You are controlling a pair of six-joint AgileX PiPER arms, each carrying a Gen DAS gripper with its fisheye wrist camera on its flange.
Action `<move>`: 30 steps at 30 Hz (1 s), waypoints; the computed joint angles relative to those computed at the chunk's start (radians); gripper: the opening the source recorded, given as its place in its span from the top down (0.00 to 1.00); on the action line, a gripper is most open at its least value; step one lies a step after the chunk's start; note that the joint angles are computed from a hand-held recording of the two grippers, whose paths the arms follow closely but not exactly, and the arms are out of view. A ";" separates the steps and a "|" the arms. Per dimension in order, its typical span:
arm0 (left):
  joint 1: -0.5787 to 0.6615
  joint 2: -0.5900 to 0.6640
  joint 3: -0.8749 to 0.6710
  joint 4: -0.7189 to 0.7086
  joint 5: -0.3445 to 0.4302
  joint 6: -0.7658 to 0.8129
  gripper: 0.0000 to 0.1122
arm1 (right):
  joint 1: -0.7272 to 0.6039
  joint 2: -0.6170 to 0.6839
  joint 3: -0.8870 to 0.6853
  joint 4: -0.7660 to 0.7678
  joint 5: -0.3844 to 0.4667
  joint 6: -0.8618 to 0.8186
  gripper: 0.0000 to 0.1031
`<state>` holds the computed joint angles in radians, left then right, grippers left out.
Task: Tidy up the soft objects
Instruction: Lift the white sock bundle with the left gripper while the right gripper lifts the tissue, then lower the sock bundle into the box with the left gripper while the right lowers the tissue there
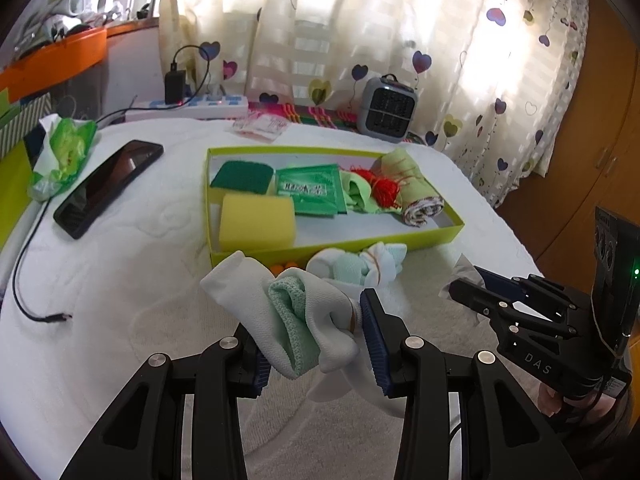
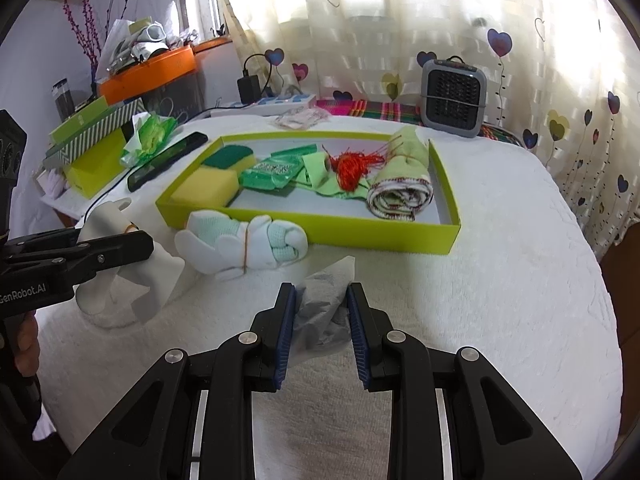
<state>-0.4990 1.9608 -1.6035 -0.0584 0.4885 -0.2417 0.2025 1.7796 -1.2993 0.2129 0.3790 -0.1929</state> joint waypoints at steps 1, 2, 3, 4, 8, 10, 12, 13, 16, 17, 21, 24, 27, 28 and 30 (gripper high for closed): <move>0.001 0.003 -0.011 -0.003 0.004 0.004 0.66 | 0.000 -0.002 -0.002 0.001 -0.002 0.000 0.73; 0.003 0.006 -0.020 -0.006 0.006 0.009 0.66 | 0.000 -0.004 -0.006 0.003 -0.003 -0.002 0.73; 0.004 0.007 -0.026 -0.008 0.007 0.013 0.66 | 0.000 -0.005 -0.010 0.004 -0.003 -0.005 0.73; 0.006 0.010 -0.037 -0.009 0.008 0.017 0.66 | 0.000 -0.005 -0.014 0.002 -0.004 -0.004 0.73; 0.014 0.036 -0.094 -0.018 0.031 0.036 0.66 | -0.006 0.002 -0.043 0.007 -0.003 -0.004 0.73; 0.023 0.054 -0.133 -0.041 0.047 0.057 0.66 | -0.014 0.010 -0.063 0.027 0.005 -0.020 0.73; 0.027 0.068 -0.166 -0.035 0.056 0.052 0.66 | -0.017 0.018 -0.081 0.033 0.008 -0.022 0.73; 0.026 0.074 -0.181 -0.018 0.059 0.043 0.66 | -0.018 0.022 -0.090 0.031 0.009 -0.019 0.73; 0.036 0.111 -0.258 -0.043 0.095 0.068 0.66 | -0.026 0.039 -0.125 0.051 0.021 -0.036 0.73; 0.044 0.129 -0.294 -0.070 0.113 0.093 0.66 | -0.028 0.047 -0.139 0.057 0.027 -0.041 0.73; 0.058 0.207 -0.435 -0.094 0.185 0.110 0.66 | -0.035 0.080 -0.199 0.065 0.045 -0.045 0.73; 0.060 0.264 -0.542 -0.078 0.237 0.108 0.66 | -0.038 0.116 -0.260 0.048 0.069 -0.029 0.73; 0.069 0.329 -0.661 -0.087 0.296 0.113 0.66 | -0.041 0.146 -0.311 0.048 0.092 -0.027 0.73; 0.072 0.346 -0.693 -0.090 0.313 0.110 0.66 | -0.041 0.156 -0.329 0.051 0.099 -0.029 0.73; 0.080 0.397 -0.792 -0.109 0.362 0.119 0.66 | -0.042 0.180 -0.366 0.068 0.119 -0.043 0.73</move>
